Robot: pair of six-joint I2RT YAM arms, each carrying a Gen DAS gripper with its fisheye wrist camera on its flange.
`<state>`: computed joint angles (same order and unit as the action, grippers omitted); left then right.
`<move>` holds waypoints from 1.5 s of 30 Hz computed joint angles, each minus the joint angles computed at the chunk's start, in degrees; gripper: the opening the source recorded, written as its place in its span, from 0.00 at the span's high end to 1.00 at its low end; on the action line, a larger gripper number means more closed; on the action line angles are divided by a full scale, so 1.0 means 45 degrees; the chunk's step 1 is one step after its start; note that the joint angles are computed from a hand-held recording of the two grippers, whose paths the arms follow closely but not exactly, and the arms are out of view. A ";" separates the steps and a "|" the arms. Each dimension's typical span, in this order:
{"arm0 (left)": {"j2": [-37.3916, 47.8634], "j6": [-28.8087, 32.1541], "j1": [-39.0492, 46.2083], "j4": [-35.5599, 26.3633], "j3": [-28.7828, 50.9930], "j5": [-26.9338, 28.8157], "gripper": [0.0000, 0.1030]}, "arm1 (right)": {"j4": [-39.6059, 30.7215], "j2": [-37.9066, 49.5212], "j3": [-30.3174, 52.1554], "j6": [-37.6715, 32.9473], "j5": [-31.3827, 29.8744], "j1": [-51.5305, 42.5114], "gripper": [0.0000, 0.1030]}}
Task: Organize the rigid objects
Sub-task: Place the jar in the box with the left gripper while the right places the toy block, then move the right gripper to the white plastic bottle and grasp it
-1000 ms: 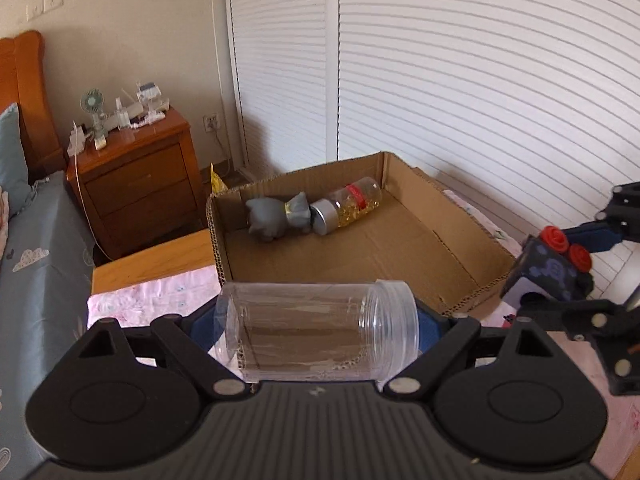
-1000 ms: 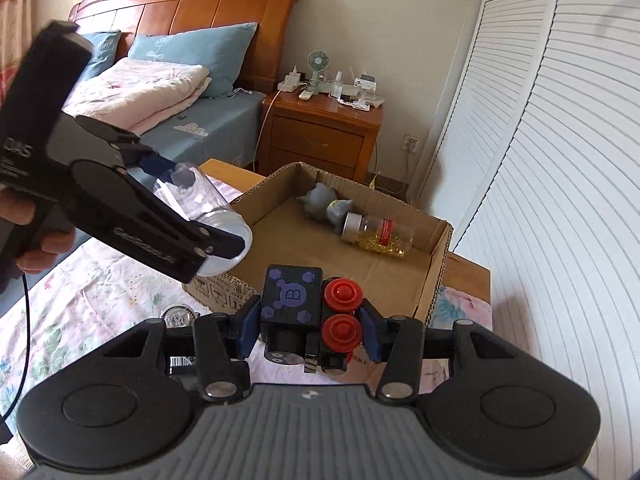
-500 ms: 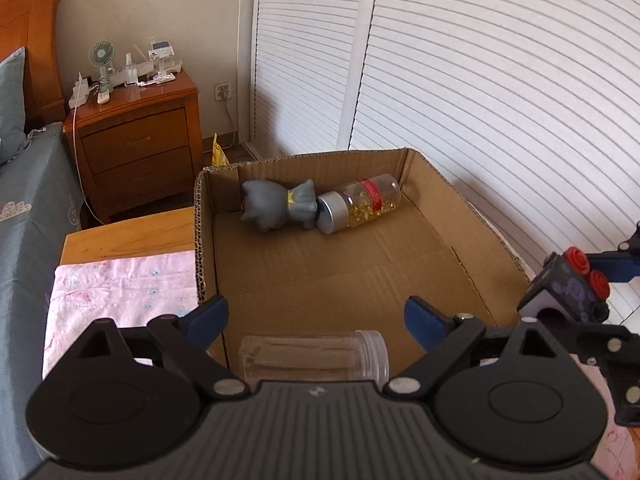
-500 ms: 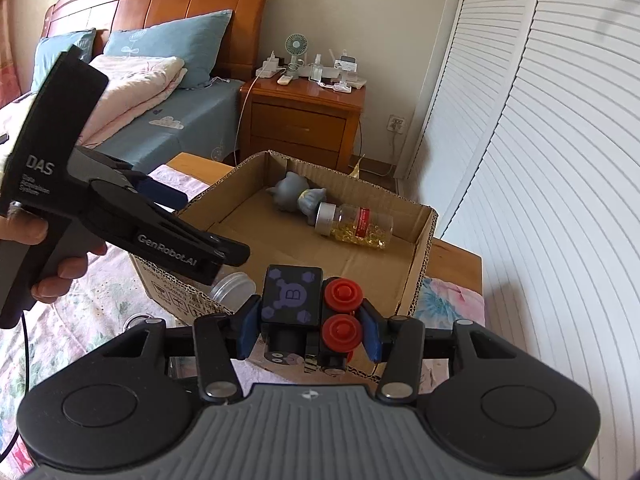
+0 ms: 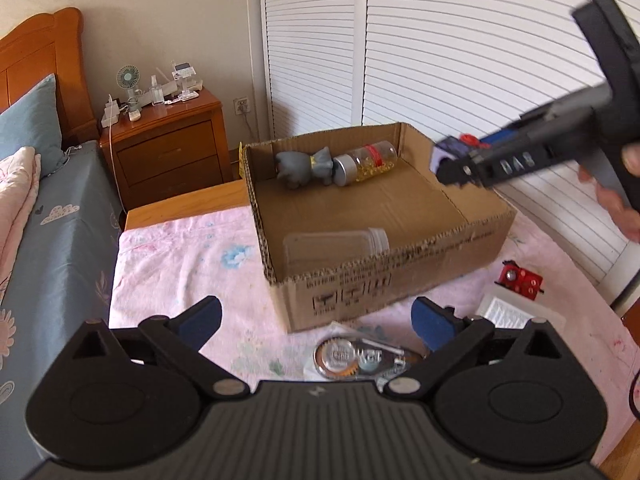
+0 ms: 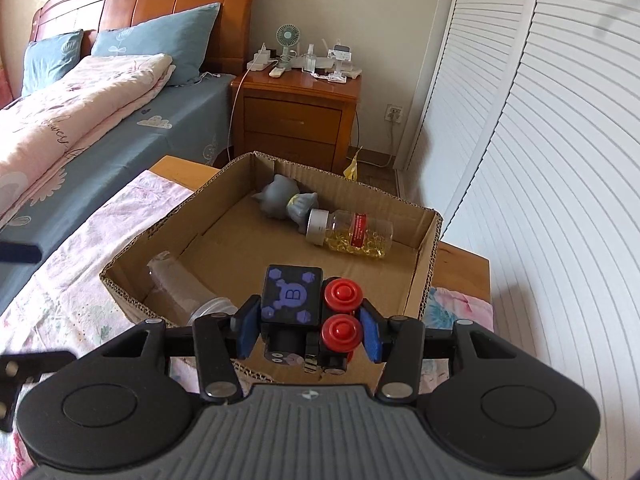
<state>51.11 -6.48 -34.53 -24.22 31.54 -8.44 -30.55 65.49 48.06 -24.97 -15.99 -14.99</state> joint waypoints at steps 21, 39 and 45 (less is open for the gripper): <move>-0.2451 -0.2661 -0.3273 -0.1312 -0.1590 -0.2356 0.02 | -0.0165 -0.0056 -0.0001 0.1817 0.1497 0.0181 0.00; -0.2688 -0.3799 -0.3877 -0.1768 -0.2019 -0.2638 0.02 | 0.0055 -0.0683 -0.2609 0.2294 0.1297 -0.0654 0.00; -0.2667 -0.3907 -0.4018 -0.1719 -0.2185 -0.2608 0.02 | 0.0480 -0.0831 -0.3303 0.2163 0.1489 -0.0437 0.00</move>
